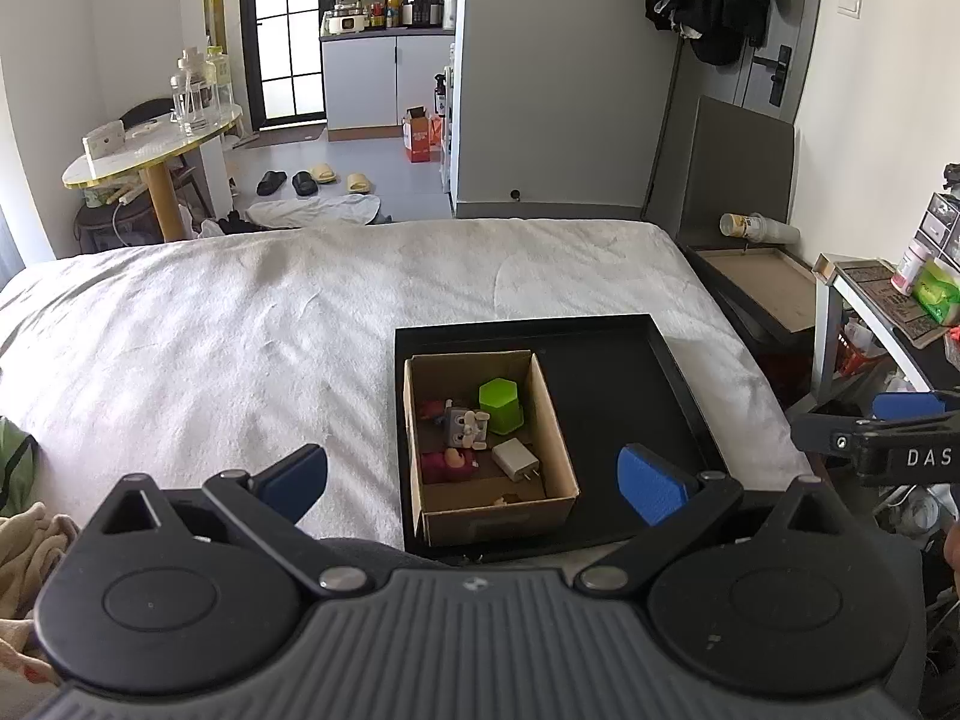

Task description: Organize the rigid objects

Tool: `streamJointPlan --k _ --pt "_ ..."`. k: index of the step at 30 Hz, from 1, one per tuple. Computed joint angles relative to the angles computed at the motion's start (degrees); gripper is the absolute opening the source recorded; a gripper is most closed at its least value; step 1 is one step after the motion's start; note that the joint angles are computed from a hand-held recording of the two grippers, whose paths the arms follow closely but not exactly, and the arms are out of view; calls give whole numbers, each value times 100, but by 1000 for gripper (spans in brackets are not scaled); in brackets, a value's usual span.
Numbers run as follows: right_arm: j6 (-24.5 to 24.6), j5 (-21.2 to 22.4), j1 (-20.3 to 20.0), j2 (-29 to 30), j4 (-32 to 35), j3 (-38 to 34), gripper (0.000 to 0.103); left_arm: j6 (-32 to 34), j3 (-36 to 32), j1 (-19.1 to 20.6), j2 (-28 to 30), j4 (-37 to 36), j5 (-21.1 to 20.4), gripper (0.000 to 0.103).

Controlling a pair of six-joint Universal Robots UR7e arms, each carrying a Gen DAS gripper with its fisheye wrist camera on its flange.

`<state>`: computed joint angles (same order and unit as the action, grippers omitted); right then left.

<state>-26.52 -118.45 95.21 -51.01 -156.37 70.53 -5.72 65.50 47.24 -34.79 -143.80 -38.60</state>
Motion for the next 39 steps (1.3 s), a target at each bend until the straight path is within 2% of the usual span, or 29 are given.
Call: streamJointPlan --k 9,24,39 --pt "9 74 -8 -56 15 11 103 89 33 -71 -2 -219 95 102" --pt "-9 11 17 -35 18 21 103 -149 90 -21 -101 -47 -5 102" --pt "152 140 -62 -108 48 118 103 -360 167 0 -134 84 -95 102"
